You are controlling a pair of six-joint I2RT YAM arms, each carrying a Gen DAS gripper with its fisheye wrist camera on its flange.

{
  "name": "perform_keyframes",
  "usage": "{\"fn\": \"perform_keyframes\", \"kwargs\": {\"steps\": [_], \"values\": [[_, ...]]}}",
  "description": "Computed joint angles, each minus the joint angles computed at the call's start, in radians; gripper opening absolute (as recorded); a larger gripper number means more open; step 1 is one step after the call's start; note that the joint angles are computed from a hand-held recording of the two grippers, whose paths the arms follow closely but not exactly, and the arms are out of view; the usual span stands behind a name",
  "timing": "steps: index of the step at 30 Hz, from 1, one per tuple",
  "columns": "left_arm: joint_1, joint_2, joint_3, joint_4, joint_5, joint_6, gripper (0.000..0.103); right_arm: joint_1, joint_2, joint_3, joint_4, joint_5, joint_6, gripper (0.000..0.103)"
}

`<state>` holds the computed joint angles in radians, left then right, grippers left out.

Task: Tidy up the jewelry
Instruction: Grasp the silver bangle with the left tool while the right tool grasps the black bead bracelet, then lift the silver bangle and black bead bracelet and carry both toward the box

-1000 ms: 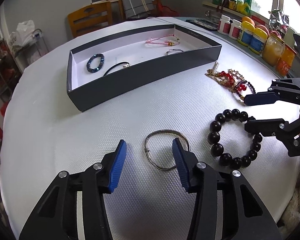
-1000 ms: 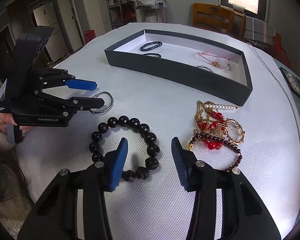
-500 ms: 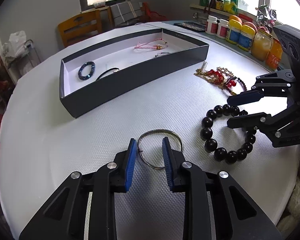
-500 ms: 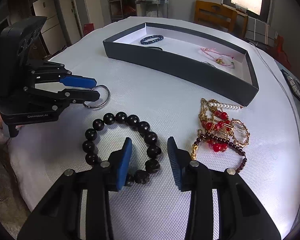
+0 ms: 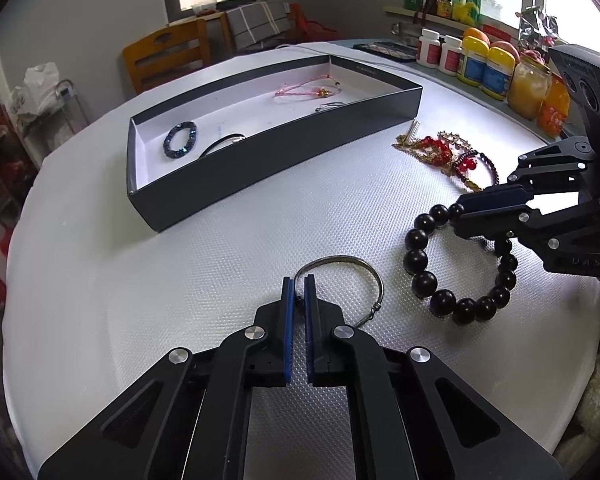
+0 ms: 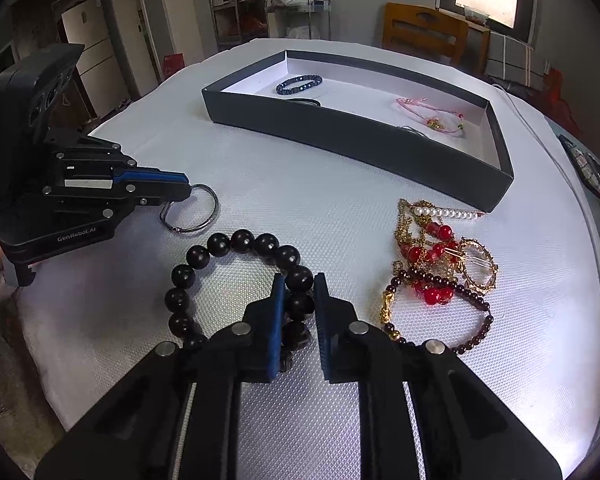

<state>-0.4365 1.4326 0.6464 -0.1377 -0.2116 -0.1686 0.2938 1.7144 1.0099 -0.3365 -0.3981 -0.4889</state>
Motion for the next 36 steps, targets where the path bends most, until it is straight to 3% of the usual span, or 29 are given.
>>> {"fn": "perform_keyframes", "kwargs": {"steps": [15, 22, 28, 31, 33, 36], "values": [[-0.026, -0.123, 0.018, -0.056, -0.055, 0.027, 0.000, -0.014, -0.056, 0.087, -0.010, -0.064, 0.044, 0.014], [-0.002, -0.129, 0.053, -0.076, -0.074, 0.064, 0.000, -0.021, -0.024, 0.192, 0.009, -0.037, 0.071, 0.014], [0.012, -0.076, 0.069, -0.107, -0.025, 0.063, 0.000, -0.036, -0.009, 0.239, 0.008, -0.048, 0.083, 0.014], [0.014, -0.029, 0.062, -0.104, -0.014, 0.053, 0.010, -0.037, -0.005, 0.239, 0.004, -0.056, 0.084, 0.014], [0.024, -0.006, 0.055, -0.106, -0.006, 0.032, 0.029, -0.036, -0.005, 0.237, 0.000, -0.061, 0.082, 0.014], [0.048, -0.040, 0.011, -0.073, 0.061, -0.004, 0.039, -0.034, -0.014, 0.227, 0.003, -0.067, 0.080, 0.014]]}}
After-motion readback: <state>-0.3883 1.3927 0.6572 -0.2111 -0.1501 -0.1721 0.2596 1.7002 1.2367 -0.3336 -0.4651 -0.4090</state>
